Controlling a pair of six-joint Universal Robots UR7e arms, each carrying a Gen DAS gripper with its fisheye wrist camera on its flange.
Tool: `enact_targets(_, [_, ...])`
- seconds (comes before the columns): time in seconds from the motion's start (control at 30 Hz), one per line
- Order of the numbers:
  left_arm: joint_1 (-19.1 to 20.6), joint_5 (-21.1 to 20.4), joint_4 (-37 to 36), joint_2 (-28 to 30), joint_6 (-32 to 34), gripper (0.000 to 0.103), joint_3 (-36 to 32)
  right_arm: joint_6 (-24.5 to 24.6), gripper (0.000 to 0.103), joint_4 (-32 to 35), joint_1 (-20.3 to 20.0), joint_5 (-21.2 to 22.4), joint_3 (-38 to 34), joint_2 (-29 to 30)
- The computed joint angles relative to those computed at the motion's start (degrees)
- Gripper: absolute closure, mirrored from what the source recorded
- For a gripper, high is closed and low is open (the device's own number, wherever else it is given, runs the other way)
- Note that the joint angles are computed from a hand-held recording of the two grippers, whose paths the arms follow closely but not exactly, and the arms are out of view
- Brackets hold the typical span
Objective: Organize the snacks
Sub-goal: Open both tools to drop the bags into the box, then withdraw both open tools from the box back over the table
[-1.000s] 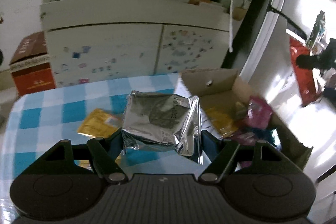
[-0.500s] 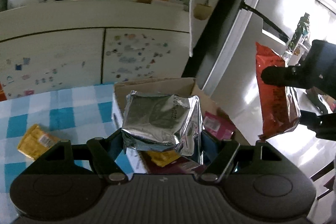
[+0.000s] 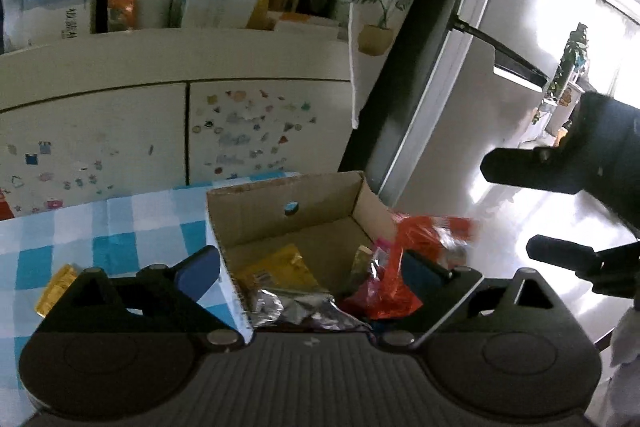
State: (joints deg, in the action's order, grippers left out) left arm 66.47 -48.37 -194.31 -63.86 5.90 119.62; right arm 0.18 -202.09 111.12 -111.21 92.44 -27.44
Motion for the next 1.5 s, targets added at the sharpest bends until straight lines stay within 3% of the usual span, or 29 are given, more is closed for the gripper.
enact_targets(1.23, [5.41, 10.36, 11.56, -11.78, -1.76, 0.004, 6.32, -6.56, 0.015, 8.09, 2.54, 1.94, -4.98, 4.63])
enact_targets(1.5, [7.96, 10.35, 15.6, -15.11, -3.49, 0.004, 7.34, -9.1, 0.015, 10.4, 3.36, 1.81, -6.05, 5.89])
